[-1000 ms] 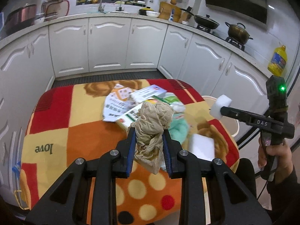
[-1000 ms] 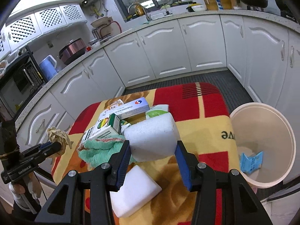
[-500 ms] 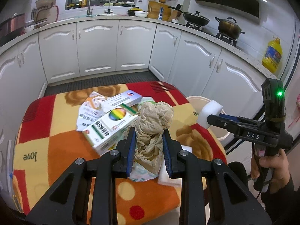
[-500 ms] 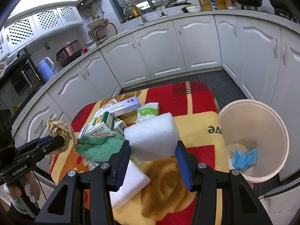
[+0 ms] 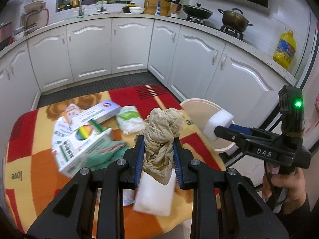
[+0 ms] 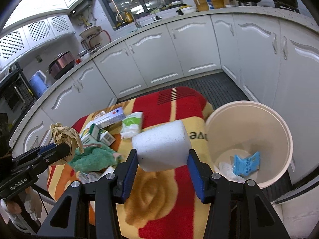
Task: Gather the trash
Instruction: 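Carry both items over the beige bin and open both tools to drop them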
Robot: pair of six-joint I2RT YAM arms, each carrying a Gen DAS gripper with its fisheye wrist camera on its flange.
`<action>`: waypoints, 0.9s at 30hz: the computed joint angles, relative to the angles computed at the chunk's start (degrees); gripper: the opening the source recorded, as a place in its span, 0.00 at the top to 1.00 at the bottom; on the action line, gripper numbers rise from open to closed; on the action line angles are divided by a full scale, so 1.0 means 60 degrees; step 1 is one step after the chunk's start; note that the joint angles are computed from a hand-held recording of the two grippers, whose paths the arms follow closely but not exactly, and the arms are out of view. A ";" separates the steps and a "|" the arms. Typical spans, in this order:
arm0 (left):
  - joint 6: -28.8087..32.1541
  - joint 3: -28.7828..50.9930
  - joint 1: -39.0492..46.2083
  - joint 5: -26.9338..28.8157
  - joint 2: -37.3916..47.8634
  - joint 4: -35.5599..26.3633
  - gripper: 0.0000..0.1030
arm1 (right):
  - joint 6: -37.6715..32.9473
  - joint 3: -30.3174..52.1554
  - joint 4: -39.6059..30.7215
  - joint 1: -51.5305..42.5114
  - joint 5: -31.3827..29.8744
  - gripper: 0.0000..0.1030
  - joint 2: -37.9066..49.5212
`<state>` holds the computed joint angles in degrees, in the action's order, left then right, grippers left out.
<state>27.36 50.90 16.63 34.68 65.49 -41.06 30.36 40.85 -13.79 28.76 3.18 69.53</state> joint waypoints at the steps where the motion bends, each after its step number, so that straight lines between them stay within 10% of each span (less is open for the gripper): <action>1: -0.0142 -0.0058 -0.0232 -0.0115 -0.0044 0.0086 0.76 | -0.0056 -0.0051 -0.0015 -0.0123 -0.0061 0.53 -0.0048; 27: -0.3466 0.0424 -0.5287 -0.2411 0.2116 0.2091 0.76 | -0.1453 -0.1416 -0.0131 -0.3913 -0.1611 0.52 -0.0482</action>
